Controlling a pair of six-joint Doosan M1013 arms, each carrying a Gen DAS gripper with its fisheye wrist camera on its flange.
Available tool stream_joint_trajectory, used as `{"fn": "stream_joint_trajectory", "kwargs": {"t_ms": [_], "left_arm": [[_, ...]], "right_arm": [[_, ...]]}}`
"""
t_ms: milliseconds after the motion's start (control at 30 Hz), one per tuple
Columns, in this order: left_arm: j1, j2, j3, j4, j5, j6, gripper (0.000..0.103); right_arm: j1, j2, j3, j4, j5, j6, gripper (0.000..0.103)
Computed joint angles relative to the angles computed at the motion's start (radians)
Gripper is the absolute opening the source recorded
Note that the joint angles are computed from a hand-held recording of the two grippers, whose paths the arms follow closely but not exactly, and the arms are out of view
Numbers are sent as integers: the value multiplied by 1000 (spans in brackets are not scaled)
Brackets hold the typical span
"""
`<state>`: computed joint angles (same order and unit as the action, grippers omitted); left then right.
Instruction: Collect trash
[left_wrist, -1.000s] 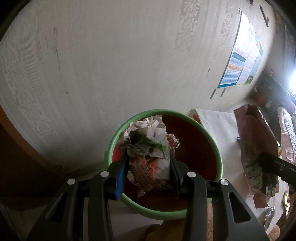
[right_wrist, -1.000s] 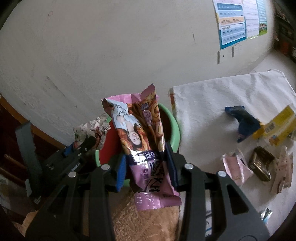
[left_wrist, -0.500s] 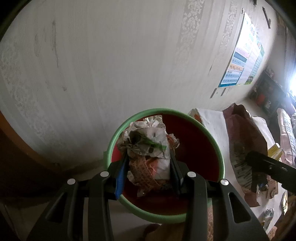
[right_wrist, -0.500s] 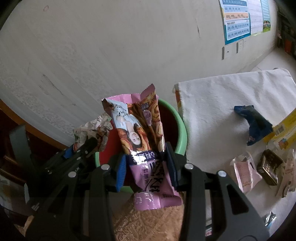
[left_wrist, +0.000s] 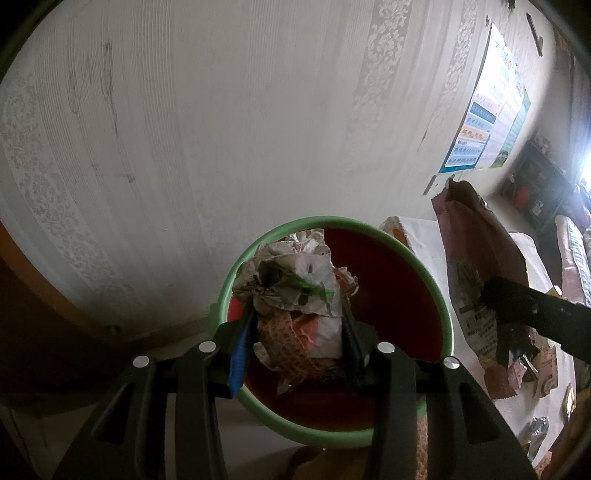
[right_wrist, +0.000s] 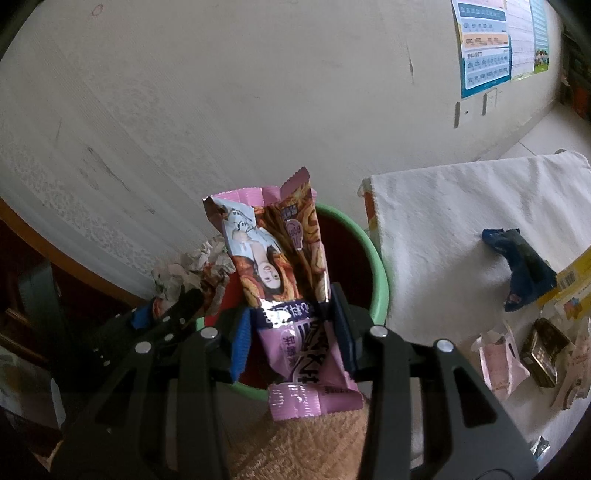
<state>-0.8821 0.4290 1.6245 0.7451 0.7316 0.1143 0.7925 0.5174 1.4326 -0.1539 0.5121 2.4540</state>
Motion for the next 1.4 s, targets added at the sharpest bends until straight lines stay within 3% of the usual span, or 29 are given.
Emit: {"fn": "stream_joint_trajectory", "kwargs": {"t_ms": [100,167,300,533,667,833,1067,1233,1400], "left_arm": [[1,2,-3,-1,9,-1,48],[3,2,-1,2,6,-10,57],[4,-1,7,-6,-5,-20,66],[-16,-6,0,-17,-10,6,66],[-39,-8,-17,-9,-31,41,66],[-71,3,-45,-24,-52,118,66],[-109,30,-88,-139,-81,298,66],[-135,49,-121,-247,-68,451,66],[-148,56,-135,-420,-28,540,74]], "right_arm": [[-1,-2,4,4,-11,4,57],[-1,-5,10,-1,-16,12,57],[-3,-20,31,-3,-29,35,61],[-5,-77,98,-84,-32,134,63],[2,-146,179,-267,-16,315,71],[6,-239,305,-413,60,513,71],[12,-321,482,-352,99,679,73],[14,-309,548,-211,44,652,76],[-1,-300,578,-187,-29,672,76]]}}
